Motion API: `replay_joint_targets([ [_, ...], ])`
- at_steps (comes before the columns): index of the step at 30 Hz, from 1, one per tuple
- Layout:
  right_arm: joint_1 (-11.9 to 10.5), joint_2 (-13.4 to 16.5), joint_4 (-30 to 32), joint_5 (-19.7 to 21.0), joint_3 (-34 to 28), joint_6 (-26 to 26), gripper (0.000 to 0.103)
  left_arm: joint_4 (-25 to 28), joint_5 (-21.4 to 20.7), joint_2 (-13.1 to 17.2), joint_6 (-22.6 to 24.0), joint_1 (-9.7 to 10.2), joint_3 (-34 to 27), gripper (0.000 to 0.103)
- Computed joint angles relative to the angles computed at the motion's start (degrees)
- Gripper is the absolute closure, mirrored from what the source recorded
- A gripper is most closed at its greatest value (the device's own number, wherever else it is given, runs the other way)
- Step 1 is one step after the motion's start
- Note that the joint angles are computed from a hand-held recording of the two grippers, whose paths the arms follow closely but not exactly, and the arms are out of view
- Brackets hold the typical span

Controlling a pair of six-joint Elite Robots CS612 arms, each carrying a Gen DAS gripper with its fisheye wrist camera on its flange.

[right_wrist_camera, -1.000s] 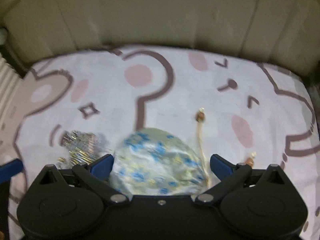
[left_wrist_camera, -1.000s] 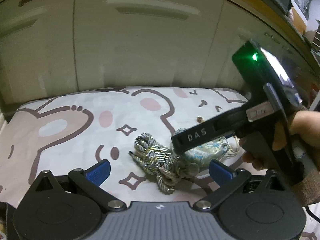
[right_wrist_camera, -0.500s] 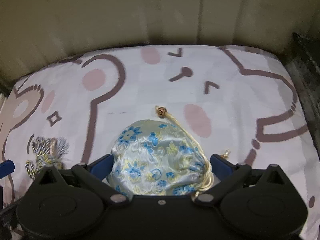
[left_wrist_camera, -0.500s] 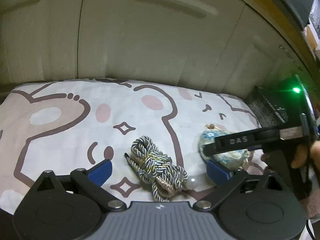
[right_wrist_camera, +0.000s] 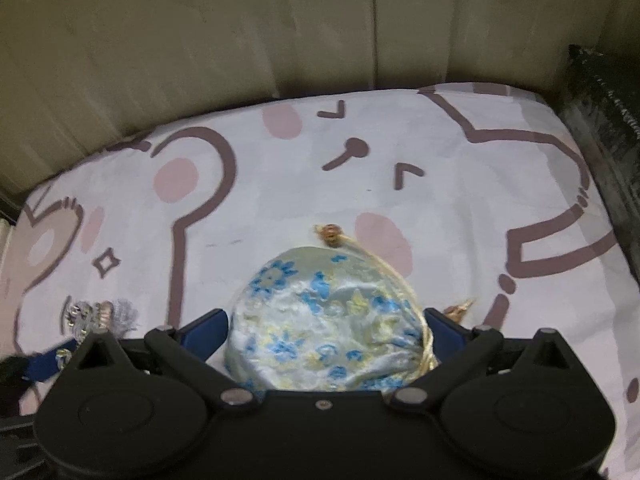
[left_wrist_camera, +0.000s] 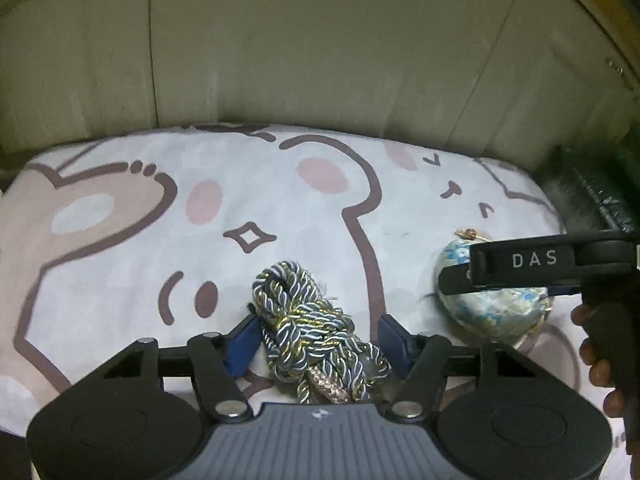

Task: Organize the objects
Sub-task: 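Grasp the striped rope toy with the left tool while the right grasps the floral pouch, then lift and carry the rope toy and floral pouch in both tools over the black box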

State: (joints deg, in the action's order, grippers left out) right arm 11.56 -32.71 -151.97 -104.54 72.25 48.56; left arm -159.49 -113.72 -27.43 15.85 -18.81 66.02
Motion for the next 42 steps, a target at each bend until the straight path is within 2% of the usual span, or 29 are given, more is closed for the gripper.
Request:
replay_joint_targets([
  [6,0.6,1.0,4.0,-1.4,-2.0,-2.3,0.0,1.1,-1.3,-0.2,1.1,0.59,0.0,0.047],
  [7,0.8,1.2,4.6,-2.0,-2.4,-2.9,0.0,1.4,-1.2,-0.3,1.2,0.65,-0.1,0.056],
  [9,1.1,1.5,5.3,-3.2,-2.9,-4.0,0.0,2.0,-1.3,-0.4,1.2,0.8,-0.2,0.056],
  [13,1.2,1.3,3.9,-3.4,-2.3,-5.2,0.009,3.3,-2.0,-0.7,1.9,1.12,0.0,0.056],
  [21,2.1,0.5,4.9,-3.1,-1.5,-6.6,0.013,5.1,-2.7,-2.0,1.4,1.79,1.7,0.057],
  [29,3.0,-1.5,4.7,-3.8,-0.1,-6.7,0.013,2.9,-2.9,-3.9,0.7,2.65,3.8,0.057],
  [42,5.0,-5.0,-2.2,-6.4,1.3,-5.4,0.013,-1.5,-4.8,-7.5,-1.9,5.14,6.0,0.057],
])
